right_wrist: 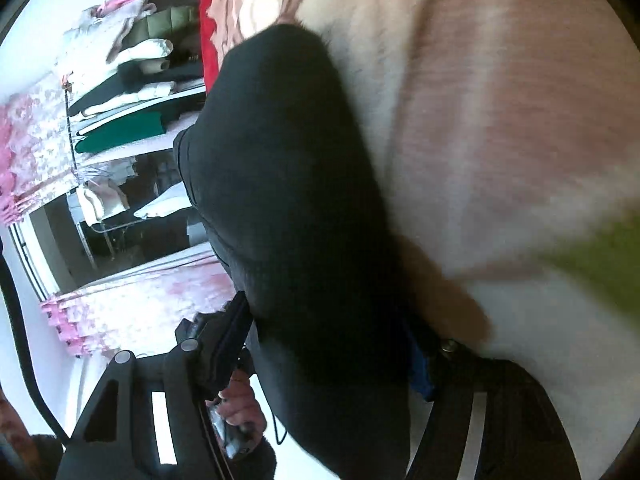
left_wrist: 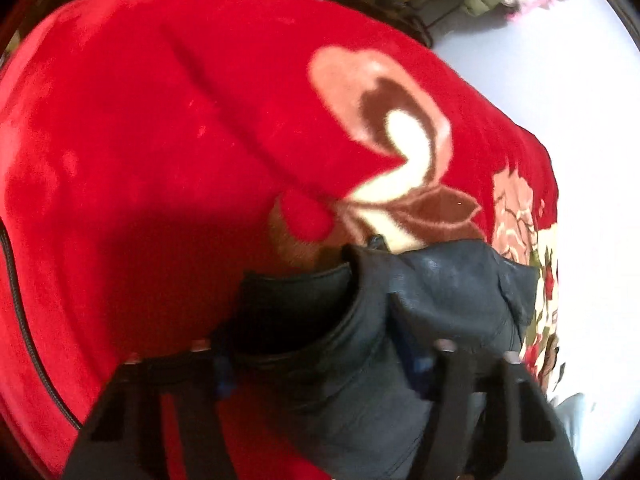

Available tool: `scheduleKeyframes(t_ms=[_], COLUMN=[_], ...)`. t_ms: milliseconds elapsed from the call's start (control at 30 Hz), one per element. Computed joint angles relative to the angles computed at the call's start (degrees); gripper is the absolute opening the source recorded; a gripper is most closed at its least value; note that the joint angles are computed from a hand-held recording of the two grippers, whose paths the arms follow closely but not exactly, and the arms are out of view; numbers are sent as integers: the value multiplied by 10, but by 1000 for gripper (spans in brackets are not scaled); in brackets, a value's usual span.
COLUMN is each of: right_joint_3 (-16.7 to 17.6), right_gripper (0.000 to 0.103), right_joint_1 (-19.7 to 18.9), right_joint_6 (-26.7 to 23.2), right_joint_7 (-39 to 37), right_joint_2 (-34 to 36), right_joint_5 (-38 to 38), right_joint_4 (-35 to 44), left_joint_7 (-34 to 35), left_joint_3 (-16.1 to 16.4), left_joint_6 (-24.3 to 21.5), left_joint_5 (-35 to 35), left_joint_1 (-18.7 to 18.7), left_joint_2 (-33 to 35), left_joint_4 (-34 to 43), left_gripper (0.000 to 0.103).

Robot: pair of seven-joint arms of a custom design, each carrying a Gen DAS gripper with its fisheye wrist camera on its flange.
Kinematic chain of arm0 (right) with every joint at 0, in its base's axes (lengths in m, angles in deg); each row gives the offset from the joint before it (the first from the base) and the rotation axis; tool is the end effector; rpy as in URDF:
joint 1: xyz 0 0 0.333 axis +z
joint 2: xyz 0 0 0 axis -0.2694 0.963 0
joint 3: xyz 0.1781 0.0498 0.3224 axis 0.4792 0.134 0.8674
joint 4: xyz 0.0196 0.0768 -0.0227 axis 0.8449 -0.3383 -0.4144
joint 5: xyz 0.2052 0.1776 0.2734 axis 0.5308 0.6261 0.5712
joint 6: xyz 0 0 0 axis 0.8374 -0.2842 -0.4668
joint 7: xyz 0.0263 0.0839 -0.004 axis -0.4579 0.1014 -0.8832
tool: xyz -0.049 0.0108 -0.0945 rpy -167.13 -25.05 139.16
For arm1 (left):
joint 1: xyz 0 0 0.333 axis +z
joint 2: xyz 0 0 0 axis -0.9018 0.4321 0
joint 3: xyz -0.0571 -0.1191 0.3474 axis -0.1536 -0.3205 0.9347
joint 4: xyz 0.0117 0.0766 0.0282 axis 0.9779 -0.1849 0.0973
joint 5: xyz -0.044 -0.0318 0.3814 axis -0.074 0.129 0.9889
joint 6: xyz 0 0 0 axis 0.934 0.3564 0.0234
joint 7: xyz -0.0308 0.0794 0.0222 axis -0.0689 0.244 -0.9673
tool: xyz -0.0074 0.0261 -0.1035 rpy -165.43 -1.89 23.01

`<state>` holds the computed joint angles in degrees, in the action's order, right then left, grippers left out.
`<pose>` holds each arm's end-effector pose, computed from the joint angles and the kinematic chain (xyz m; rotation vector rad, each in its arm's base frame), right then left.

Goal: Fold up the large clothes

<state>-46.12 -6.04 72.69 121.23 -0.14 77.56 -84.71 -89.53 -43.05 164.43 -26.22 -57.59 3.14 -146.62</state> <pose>0.5399 0.2423 0.2355 -1.4811 1.6584 1.2104 0.3060 -0.1195 0.3474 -2.9069 0.6553 -0.8185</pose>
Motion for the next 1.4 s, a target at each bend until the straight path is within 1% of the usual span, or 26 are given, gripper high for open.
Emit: scheduleKeyframes(t_ms=[33, 100, 167, 200, 233, 267, 300, 367, 500, 567, 667, 733, 867, 900, 933, 967, 1033, 1067, 1100, 1133, 1167, 1200, 1233, 1267, 1300, 1400], right_joint_3=[4, 10, 17, 20, 23, 26, 28, 29, 21, 15, -1, -13, -37, -41, -47, -48, -55, -55, -57, -58, -57, -56, -57, -56, -56, -50], right_gripper=[70, 71, 71, 68, 62, 54, 49, 45, 43, 42, 42, 41, 41, 41, 41, 41, 41, 41, 41, 41, 41, 41, 41, 41, 41, 41], right_joint_1=[4, 8, 21, 26, 27, 25, 24, 26, 29, 31, 27, 21, -2, -8, -18, -25, -47, -55, -68, -81, -91, -101, -113, -121, -130, -156], right_joint_6=[1, 5, 24, 36, 42, 41, 42, 49, 44, 41, 35, 30, 34, 37, 38, 41, 45, 48, 49, 49, 53, 55, 55, 58, 60, 58], right_joint_7=[0, 3, 10, 11, 5, -3, -10, -21, -35, -41, -41, -38, -22, -15, -9, -4, 7, 15, 24, 35, 47, 58, 72, 83, 94, 128], right_joint_2=[14, 19, 31, 32, 28, 25, 18, 0, -45, -66, -93, -104, -106, -103, -97, -90, -70, -59, -44, -27, -8, 10, 32, 50, 67, 120], right_joint_5=[8, 17, 30, 38, 47, 55, 67, 89, 113, 125, 131, 128, 113, 108, 101, 98, 90, 85, 78, 71, 64, 57, 47, 38, 27, -2], right_joint_4=[13, 18, 34, 37, 35, 32, 27, 14, -11, -19, -20, -11, 29, 42, 60, 76, 114, 134, 158, 183, 209, 234, 262, 283, 305, 361], left_joint_7=[6, 15, 23, 27, 31, 34, 37, 49, 65, 71, 86, 93, 71, 40, 21, 4, 24, 44, 93, 109, 126, 151, 196, 221, 255, 318], left_joint_3=[-1, -16, -21, -20, -10, 2, 13, 29, 59, 71, 78, 76, 35, 14, 11, 15, 18, 15, 26, 24, 2, -8, 2, -8, -8, -7], left_joint_6=[-2, 2, -11, -20, -35, -41, -40, -61, -103, -107, -103, -94, -81, -83, -88, -96, -114, -124, -137, -147, -169, -190, -205, -228, -253, -315], left_joint_5=[4, 10, 15, 20, 26, 34, 41, 58, 89, 103, 127, 144, 215, 268, 303, 342, 356, 351, 319, 316, 324, 320, 289, 285, 269, 253], left_joint_1=[4, 26, 34, 35, 28, 23, 17, 8, -15, -21, -20, -16, 26, 47, 49, 39, 16, 9, -18, -25, -19, -25, -50, -57, -73, -109], left_joint_2=[-1, 3, -10, -19, -34, -38, -40, -51, -66, -62, -31, 0, 94, 134, 160, 199, 270, 300, 342, 368, 407, 443, 482, 521, 559, 633], left_joint_4=[0, 2, 3, 5, 6, 11, 13, 28, 64, 82, 127, 163, 274, 321, 353, 401, 483, 521, 571, 603, 650, 694, 744, 792, 842, 945], left_gripper=[47, 38, 33, 30, 29, 28, 27, 26, 26, 26, 26, 26, 26, 26, 26, 26, 26, 26, 26, 26, 26, 26, 26, 26, 26, 26])
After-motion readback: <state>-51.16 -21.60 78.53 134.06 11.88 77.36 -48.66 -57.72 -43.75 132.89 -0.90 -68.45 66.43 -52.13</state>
